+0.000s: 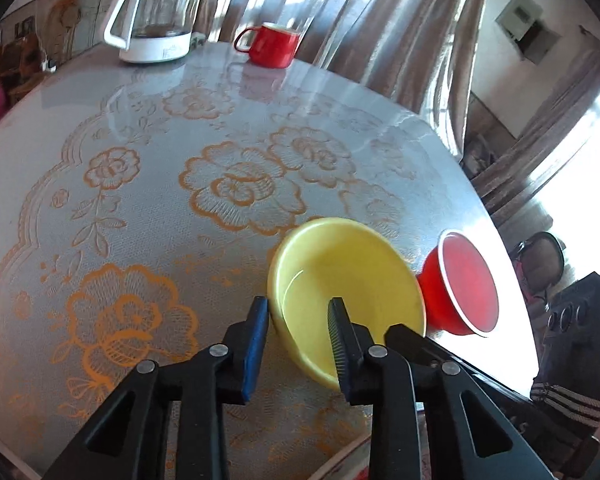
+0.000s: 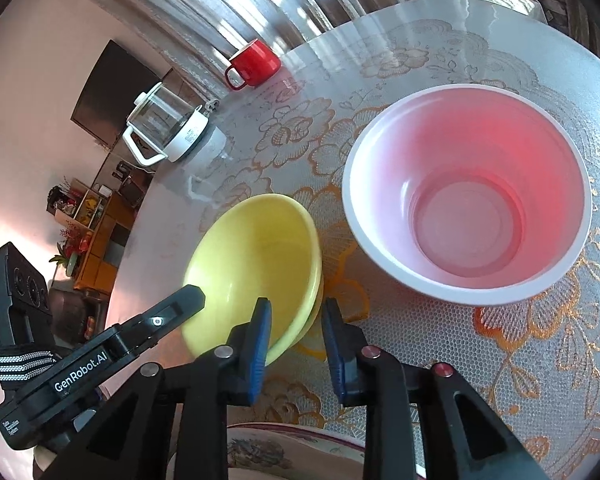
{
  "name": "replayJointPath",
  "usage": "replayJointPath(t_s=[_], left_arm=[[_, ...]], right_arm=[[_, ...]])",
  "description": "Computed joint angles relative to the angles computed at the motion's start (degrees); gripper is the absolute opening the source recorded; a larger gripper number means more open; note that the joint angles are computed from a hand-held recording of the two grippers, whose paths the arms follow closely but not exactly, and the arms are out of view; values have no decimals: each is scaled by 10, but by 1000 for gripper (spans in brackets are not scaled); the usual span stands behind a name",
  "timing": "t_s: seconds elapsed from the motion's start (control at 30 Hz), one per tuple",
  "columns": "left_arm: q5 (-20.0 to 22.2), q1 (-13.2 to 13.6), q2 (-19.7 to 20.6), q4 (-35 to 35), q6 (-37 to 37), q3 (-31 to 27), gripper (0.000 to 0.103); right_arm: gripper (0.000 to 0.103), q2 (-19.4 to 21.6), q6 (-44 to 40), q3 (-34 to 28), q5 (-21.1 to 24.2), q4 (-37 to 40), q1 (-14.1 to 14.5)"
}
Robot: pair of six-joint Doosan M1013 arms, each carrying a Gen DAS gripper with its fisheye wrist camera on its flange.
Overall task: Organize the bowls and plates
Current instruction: 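Carry the yellow bowl over the steel bowl and lower it inside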
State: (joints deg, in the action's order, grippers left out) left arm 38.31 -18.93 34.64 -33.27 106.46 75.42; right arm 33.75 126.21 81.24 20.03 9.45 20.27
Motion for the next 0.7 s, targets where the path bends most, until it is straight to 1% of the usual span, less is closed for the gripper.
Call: replayJointPath(t_s=[0.03, 0.07, 0.17, 0.23, 0.37, 0.47, 0.63, 0.7], left_arm=[[-6, 0, -3, -12, 15, 4, 29], [-9, 1, -7, -22, 28, 9, 29], [-7, 3, -12, -27, 31, 14, 29], [-11, 3, -18, -23, 30, 22, 29], [-18, 6, -36, -35, 38, 45, 29], [-37, 8, -57, -47, 59, 70, 29], [-82, 11, -92, -67, 103, 113, 29], [-90, 15, -102, -85, 119, 126, 29]], right_arm=[[24, 0, 35, -4, 7, -48, 4], [24, -1, 50, -4, 10, -70, 6], [24, -7, 30, 5, -3, -49, 6], [24, -13, 39, 10, -10, -62, 8], [24, -25, 36, 22, -23, -66, 14], [24, -34, 26, 30, -35, -56, 18], [24, -42, 28, 35, -43, -68, 31], [24, -45, 23, 36, -46, -65, 36]])
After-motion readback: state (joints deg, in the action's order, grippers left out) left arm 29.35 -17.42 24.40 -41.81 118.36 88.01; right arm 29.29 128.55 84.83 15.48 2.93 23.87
